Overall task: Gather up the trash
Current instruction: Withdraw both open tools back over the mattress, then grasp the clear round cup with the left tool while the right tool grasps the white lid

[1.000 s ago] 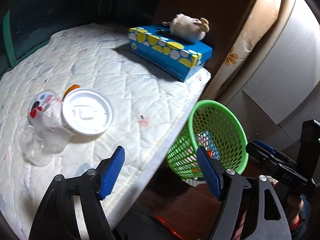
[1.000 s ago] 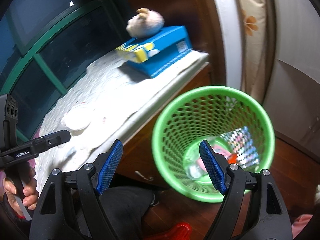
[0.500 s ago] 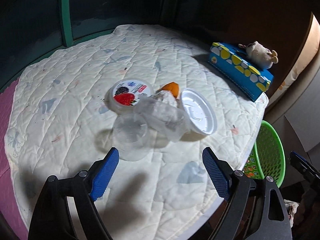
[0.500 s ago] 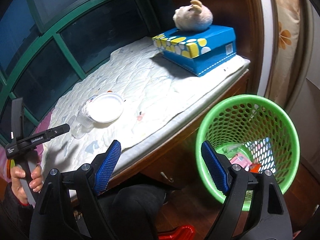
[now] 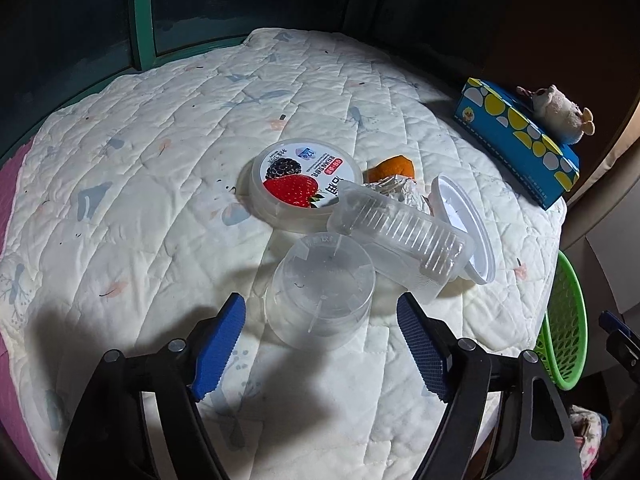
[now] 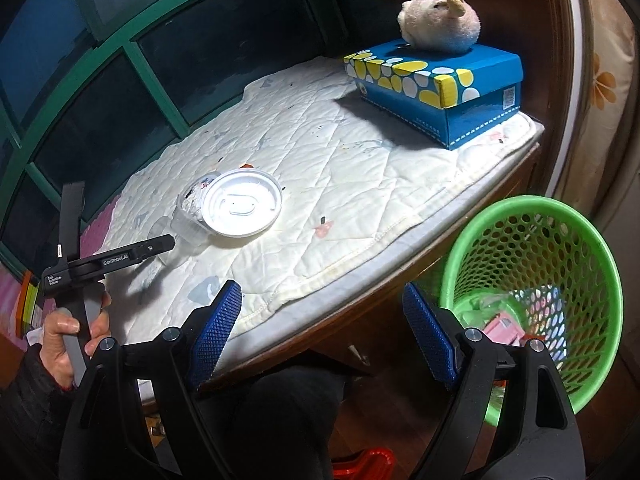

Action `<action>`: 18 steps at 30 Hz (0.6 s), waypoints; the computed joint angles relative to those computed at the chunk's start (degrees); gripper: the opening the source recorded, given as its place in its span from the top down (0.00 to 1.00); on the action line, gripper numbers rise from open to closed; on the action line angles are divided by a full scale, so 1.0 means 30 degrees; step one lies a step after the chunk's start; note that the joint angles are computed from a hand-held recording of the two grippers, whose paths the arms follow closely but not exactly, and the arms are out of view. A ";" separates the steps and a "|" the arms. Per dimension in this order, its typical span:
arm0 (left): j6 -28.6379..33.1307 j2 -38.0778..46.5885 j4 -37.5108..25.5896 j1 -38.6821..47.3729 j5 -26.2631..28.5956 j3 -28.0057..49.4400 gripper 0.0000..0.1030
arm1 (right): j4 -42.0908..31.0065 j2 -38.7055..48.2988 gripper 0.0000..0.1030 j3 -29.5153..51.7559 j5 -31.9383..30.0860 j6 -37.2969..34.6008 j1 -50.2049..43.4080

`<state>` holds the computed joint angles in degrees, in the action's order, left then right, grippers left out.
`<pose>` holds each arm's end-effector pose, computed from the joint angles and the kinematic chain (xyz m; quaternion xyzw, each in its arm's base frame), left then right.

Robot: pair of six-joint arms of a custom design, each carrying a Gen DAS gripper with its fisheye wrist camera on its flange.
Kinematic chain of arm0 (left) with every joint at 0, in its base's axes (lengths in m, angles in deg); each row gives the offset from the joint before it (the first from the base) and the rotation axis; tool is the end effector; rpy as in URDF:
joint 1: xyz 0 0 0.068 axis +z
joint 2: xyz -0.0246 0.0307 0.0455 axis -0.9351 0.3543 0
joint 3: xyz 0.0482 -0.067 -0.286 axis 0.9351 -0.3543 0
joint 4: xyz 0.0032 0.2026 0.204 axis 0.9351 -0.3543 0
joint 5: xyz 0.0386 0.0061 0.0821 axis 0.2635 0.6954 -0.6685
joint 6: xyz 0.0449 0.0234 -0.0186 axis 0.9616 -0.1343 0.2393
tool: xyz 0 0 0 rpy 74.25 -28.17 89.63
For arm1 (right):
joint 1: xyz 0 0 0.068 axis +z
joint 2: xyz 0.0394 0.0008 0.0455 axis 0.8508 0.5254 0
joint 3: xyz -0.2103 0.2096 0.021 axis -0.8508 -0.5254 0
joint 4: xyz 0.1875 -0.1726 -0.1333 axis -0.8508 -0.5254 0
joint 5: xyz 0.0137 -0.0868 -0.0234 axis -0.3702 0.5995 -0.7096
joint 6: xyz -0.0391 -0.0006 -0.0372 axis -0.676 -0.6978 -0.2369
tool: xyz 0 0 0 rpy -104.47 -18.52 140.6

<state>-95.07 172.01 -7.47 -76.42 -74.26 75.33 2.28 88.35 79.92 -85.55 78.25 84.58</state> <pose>0.2650 -0.0315 0.0991 -0.1349 0.9467 -0.0501 0.2882 0.2865 0.1519 0.1508 -0.1579 0.9218 0.2269 0.2717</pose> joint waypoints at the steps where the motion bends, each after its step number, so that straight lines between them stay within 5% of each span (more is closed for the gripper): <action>1: 0.0048 0.0141 0.0075 0.0036 0.0058 0.0057 0.30 | -0.0059 0.0155 0.20 0.0175 -0.0008 -0.0022 0.0067; 8: 0.0285 0.0702 0.0454 0.0336 0.0386 0.0266 0.45 | -0.0118 0.1016 0.20 0.0930 0.0027 -0.0012 0.0600; 18: 0.0170 -0.0511 -0.0056 0.0696 0.0574 -0.0414 0.47 | -0.0353 0.2500 0.20 0.2465 -0.0146 -0.0374 0.1388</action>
